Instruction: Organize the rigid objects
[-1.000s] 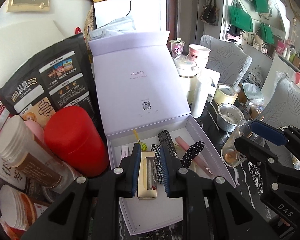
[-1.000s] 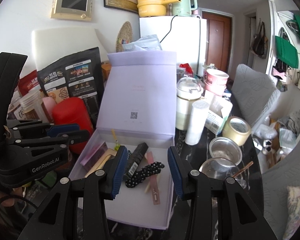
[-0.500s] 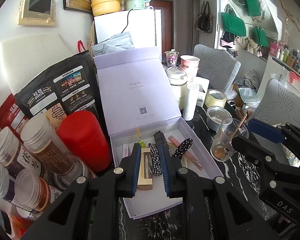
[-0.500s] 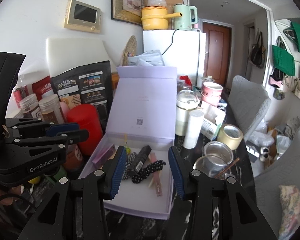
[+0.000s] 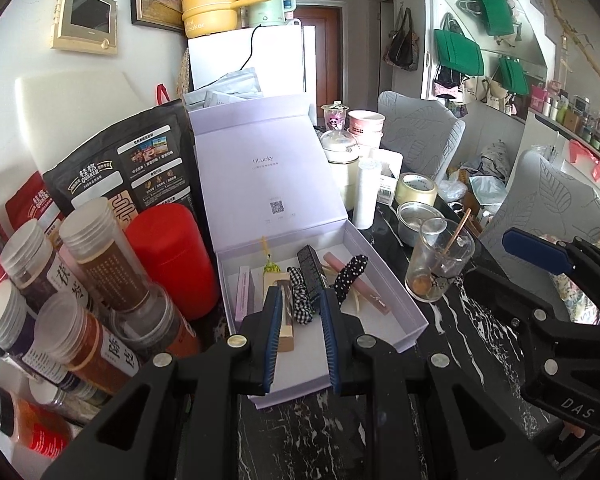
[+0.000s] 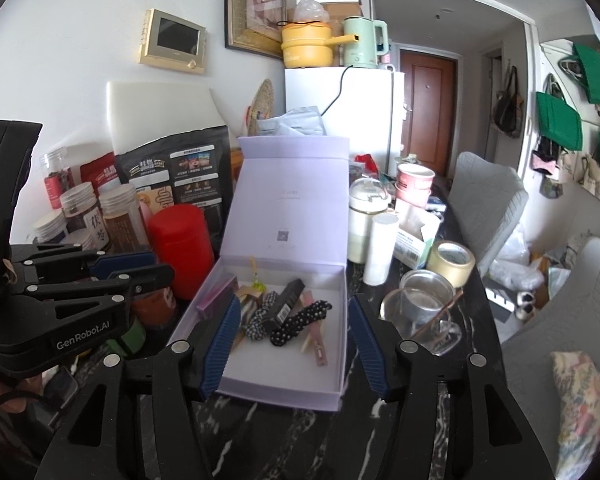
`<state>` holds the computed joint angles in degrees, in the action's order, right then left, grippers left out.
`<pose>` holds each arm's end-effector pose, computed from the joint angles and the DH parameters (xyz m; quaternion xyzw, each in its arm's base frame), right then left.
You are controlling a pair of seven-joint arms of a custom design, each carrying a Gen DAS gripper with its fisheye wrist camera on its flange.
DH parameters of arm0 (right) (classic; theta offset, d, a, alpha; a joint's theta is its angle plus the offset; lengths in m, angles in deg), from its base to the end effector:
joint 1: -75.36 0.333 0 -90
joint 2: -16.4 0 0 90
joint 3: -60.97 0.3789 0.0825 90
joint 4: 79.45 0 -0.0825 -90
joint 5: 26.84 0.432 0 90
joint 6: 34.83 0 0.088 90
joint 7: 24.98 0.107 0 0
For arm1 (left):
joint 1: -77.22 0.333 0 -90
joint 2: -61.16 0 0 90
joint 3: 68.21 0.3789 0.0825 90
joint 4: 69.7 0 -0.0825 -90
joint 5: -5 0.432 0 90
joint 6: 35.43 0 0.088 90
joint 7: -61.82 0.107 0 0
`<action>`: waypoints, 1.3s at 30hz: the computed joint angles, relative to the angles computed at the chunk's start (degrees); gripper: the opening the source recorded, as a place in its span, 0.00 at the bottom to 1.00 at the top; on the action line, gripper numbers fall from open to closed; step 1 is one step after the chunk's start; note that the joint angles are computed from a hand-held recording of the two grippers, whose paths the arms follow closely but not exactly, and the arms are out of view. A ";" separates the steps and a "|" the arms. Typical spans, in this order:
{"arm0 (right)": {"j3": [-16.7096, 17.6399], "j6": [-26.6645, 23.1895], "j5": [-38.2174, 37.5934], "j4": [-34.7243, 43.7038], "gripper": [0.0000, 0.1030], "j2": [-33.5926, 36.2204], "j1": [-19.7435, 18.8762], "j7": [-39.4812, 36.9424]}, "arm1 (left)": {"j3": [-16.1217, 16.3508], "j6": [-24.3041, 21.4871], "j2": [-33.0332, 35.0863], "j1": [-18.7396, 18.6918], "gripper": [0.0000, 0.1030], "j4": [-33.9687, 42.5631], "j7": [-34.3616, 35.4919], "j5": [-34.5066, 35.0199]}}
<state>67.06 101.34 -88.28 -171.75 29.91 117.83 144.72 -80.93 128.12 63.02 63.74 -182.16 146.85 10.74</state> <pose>0.5020 0.5412 0.6019 -0.6357 0.6004 -0.3297 0.3559 0.5912 -0.2947 0.6034 -0.4829 0.7697 -0.3482 0.2304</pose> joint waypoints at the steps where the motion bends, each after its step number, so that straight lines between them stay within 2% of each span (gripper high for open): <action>1: 0.04 -0.21 -0.19 -0.35 0.59 -0.21 0.19 0.39 | 0.05 0.50 -0.66 -0.04 0.19 -1.08 -0.63 0.48; 12: 1.67 -1.83 1.49 -4.69 0.61 -1.74 0.72 4.26 | -0.27 2.27 -4.53 0.44 0.19 -8.01 -4.55 2.51; 24: 2.69 -4.38 4.08 -6.84 0.61 -1.68 1.32 5.54 | -0.43 2.75 -5.25 0.75 0.19 -11.44 -6.03 3.08; 27: 2.75 -4.57 4.33 -6.99 0.61 -1.60 1.37 5.31 | -0.73 2.62 -5.44 1.25 0.19 -11.92 -8.57 5.69; 28: 2.76 -4.47 4.44 -7.12 0.61 -1.62 1.35 5.27 | -0.91 2.38 -5.52 1.54 0.28 -12.02 -10.09 7.33; 29: 2.77 -4.38 4.59 -7.21 0.61 -1.63 1.32 5.18 | -0.95 2.46 -5.58 1.66 0.58 -12.18 -10.93 8.10; 30: 2.77 -4.40 4.71 -7.28 0.61 -1.65 1.31 5.15 | -0.91 2.87 -5.59 1.74 0.81 -12.33 -11.53 8.48; 31: 2.77 -4.44 4.76 -7.35 0.61 -1.68 1.31 5.13 | -0.90 3.47 -5.69 1.87 1.00 -12.59 -12.30 9.11; 33: 2.76 -4.47 4.84 -7.43 0.61 -1.71 1.29 5.10 | -1.21 5.06 -6.08 2.62 1.00 -13.21 -15.34 12.28; 39: 2.78 -4.09 4.86 -7.79 0.61 -1.92 1.09 5.24 | -1.15 4.77 -6.31 2.40 1.00 -13.22 -14.85 12.09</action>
<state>69.84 97.25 -83.42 -179.54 28.00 118.93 149.97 -82.07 132.89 56.70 66.15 -195.37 132.00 22.84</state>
